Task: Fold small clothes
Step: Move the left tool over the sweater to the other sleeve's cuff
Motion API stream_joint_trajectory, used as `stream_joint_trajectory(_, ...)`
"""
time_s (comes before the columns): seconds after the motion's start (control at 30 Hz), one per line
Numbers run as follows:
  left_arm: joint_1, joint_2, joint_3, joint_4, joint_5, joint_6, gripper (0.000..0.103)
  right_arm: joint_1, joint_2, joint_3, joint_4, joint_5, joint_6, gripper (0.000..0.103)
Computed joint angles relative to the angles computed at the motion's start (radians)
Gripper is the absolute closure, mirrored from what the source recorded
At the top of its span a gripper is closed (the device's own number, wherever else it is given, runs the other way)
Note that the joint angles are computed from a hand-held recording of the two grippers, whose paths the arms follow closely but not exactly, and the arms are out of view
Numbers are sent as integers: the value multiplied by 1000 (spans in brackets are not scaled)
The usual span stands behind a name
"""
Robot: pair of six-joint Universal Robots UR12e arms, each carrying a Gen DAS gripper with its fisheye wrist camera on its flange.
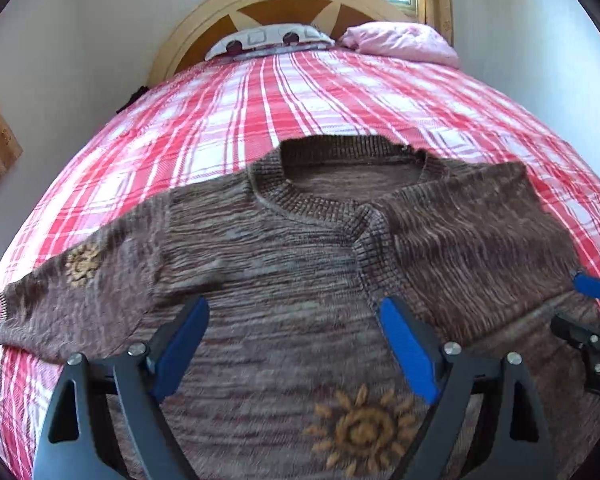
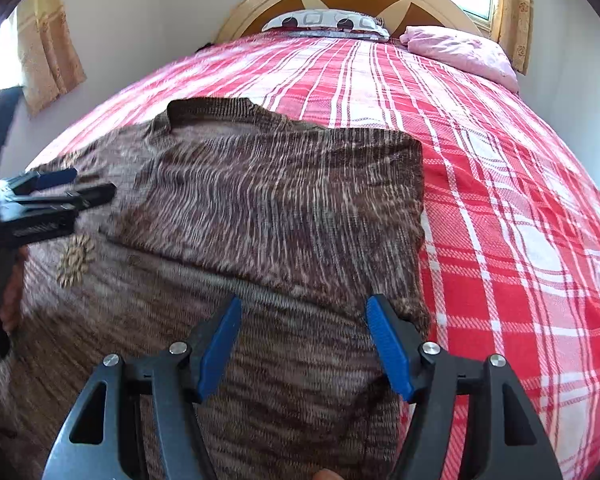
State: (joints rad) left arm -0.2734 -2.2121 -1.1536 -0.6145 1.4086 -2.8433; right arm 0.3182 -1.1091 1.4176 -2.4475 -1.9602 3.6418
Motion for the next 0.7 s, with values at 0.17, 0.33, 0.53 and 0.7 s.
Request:
stream_joint_trajectory(0.17,7,28,-45,56,-4,30,12,17,-1,4,25,-37,-3,34)
stream_joint_trajectory(0.33,27,52,-74,60,-40,34,12,29,-10,23,8,-65,18,34)
stream_joint_trajectory(0.53,56,67,-95,56,-43,18,12,42,-17,27,25,-87,18,34)
stream_joint_trajectory(0.7,83,69,-107,54,-28,9,12,46,-31,44,23,-83,31,34)
